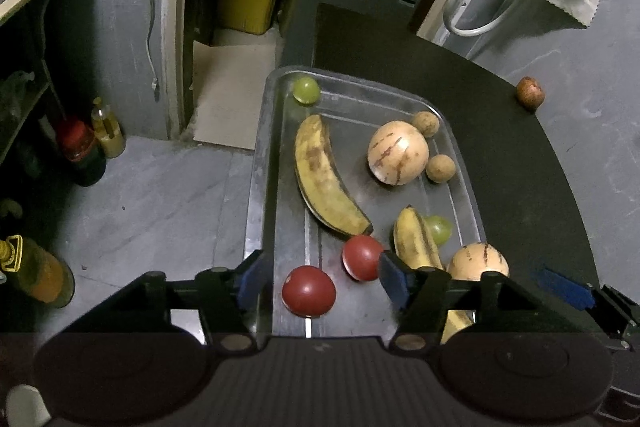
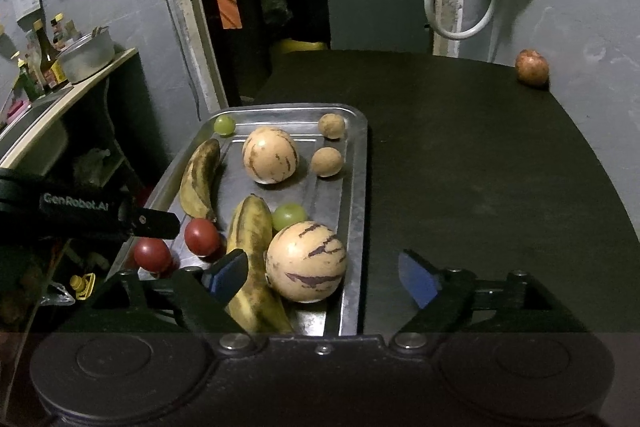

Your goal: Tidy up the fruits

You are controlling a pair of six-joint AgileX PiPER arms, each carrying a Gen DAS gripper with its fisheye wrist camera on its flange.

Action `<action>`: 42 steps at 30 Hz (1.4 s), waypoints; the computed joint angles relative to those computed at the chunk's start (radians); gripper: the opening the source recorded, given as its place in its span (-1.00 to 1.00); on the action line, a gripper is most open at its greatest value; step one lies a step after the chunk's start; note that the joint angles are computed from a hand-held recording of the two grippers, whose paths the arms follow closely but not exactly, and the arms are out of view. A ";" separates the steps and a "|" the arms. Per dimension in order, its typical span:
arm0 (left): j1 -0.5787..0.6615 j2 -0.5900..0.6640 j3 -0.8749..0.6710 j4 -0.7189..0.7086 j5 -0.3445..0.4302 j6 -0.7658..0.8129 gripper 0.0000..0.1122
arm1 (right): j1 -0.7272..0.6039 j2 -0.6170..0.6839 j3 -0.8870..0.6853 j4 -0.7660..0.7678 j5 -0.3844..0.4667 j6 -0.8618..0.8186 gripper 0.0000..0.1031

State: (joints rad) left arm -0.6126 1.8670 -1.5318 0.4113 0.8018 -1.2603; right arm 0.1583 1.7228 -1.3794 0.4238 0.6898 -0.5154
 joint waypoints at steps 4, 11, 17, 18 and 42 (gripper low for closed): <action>-0.009 -0.010 -0.005 0.023 0.018 -0.022 0.37 | -0.002 -0.021 0.016 -0.010 -0.014 0.021 0.75; -0.037 -0.045 0.007 0.084 0.064 -0.080 0.72 | -0.008 -0.072 0.044 -0.016 -0.026 0.080 0.91; -0.069 -0.098 0.040 0.167 0.111 -0.161 0.82 | 0.019 -0.124 0.049 -0.123 -0.032 0.232 0.98; -0.074 -0.107 0.045 0.175 0.116 -0.172 0.82 | 0.031 -0.132 0.045 -0.169 -0.031 0.279 0.98; -0.244 -0.223 0.071 0.339 0.262 -0.178 0.83 | 0.187 -0.354 0.057 -0.625 0.096 0.788 0.98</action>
State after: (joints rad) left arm -0.8569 1.6445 -1.4604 0.7501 1.0640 -1.4382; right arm 0.3457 1.3690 -1.3220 -0.2009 0.7859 0.2728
